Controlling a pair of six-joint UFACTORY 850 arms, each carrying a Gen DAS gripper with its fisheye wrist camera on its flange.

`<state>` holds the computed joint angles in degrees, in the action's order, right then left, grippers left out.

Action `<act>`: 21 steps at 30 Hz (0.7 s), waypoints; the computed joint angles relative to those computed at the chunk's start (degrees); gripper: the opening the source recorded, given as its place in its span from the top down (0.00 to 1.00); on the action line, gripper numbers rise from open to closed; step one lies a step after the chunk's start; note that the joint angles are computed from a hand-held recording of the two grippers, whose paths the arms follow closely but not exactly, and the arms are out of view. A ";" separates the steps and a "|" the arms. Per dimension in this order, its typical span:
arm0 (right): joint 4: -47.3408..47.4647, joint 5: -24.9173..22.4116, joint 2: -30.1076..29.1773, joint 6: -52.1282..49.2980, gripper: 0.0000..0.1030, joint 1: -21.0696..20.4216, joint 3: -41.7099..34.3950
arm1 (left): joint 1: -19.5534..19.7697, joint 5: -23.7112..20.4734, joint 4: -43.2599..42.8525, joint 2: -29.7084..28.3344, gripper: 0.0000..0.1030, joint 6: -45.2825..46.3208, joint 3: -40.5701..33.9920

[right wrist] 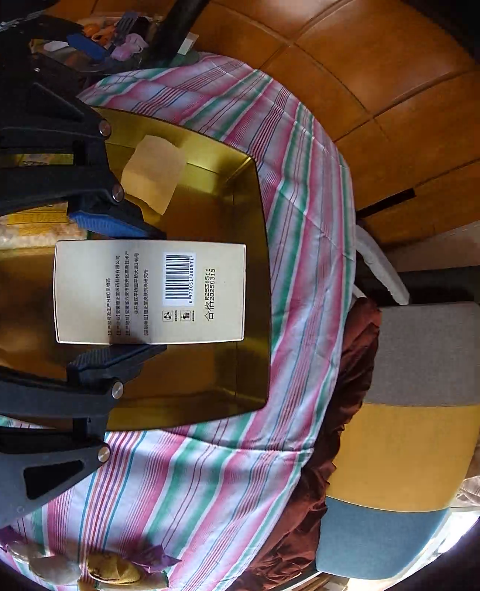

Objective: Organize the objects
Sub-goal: 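Lower the white box into the gold tray and open the right gripper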

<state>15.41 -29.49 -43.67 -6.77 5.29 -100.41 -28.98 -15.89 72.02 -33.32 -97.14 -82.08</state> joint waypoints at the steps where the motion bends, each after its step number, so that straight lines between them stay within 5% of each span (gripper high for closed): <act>1: -1.14 -0.52 -1.25 1.56 0.50 0.51 -1.37 | 0.14 0.07 0.47 0.17 0.12 -0.52 0.34; 6: -1.32 -5.12 -5.93 1.95 0.50 2.05 -6.60 | 0.86 0.30 1.11 0.72 0.11 -2.09 1.78; 13: 15.04 -8.35 -5.32 -13.62 0.42 2.37 -4.71 | 1.43 0.93 0.08 0.91 0.11 -2.22 2.76; 21: 10.84 0.44 1.15 -12.62 0.36 3.43 3.49 | 1.00 0.65 1.25 1.00 0.11 -3.18 2.47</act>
<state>26.25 -29.05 -42.52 -19.39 8.73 -96.92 -27.98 -15.25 73.27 -32.32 -100.32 -79.62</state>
